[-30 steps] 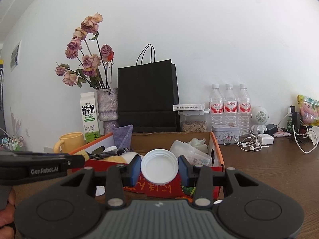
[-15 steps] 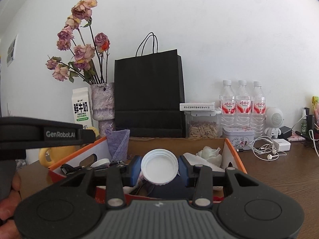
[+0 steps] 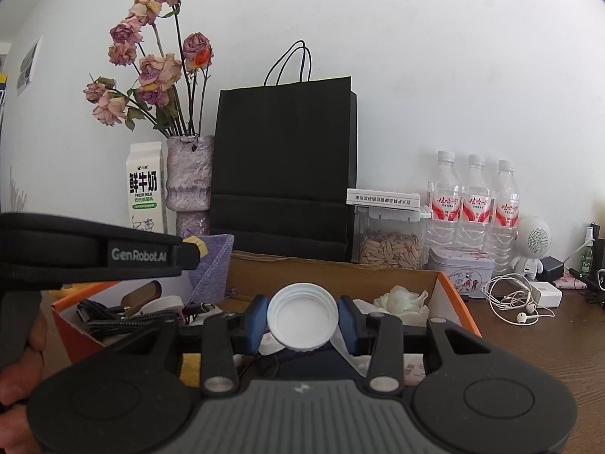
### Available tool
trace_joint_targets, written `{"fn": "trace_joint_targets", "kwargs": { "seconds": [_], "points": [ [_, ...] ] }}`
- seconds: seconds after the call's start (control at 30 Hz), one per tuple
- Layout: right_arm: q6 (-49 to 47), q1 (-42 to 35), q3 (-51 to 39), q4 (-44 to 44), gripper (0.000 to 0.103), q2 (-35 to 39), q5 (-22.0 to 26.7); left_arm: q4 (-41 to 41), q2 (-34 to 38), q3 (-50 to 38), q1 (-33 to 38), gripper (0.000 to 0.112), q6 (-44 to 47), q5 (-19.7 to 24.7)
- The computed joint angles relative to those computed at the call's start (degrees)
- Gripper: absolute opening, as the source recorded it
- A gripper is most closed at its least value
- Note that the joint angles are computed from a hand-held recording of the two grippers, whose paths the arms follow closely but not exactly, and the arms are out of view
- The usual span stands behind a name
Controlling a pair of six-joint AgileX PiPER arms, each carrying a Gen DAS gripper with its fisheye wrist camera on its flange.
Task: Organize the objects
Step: 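Carry the beige block into the red box with the left gripper while the right drops the cap in, then grasp a white bottle cap from the table with the right gripper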
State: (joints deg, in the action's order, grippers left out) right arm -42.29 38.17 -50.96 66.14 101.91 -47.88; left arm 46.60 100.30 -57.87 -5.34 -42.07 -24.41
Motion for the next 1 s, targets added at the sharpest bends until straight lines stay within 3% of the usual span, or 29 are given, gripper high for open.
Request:
{"fn": "trace_joint_targets", "kwargs": {
  "seconds": [0.03,0.1,0.17,0.2,0.27,0.67,0.9,1.0],
  "points": [
    [0.0,-0.17,0.13,0.16,0.039,-0.08,0.51,-0.46,0.15,0.21,0.1,0.03,0.55,-0.39],
    [0.19,0.12,0.58,0.4,0.046,-0.22,0.34,-1.16,0.12,0.96,0.37,0.047,1.49,-1.6],
    [0.6,0.88,1.11,0.1,0.076,-0.22,-0.89,-5.44,-0.44,2.34,0.24,0.091,5.15,-2.83],
    [0.65,1.3,1.26,0.11,0.093,-0.09,-1.7,-8.99,-0.8,3.39,0.03,0.102,8.36,-3.81],
    [0.86,2.41,1.52,-0.03,0.103,0.37,-4.06,-13.82,-1.41,5.0,-0.33,0.103,13.08,-5.47],
    [0.99,3.17,1.86,1.63,0.103,-0.19,-5.48,-10.83,-1.63,5.09,0.55,0.103,9.18,-5.71],
    [1.05,5.27,3.1,4.49,0.103,-1.64,-7.74,-9.92,-3.63,9.25,4.0,0.103,8.01,-12.02],
    [0.41,6.79,4.55,5.48,0.103,-2.6,-8.83,-8.97,-4.78,10.88,5.52,0.103,7.45,-12.41]
  ]
}}
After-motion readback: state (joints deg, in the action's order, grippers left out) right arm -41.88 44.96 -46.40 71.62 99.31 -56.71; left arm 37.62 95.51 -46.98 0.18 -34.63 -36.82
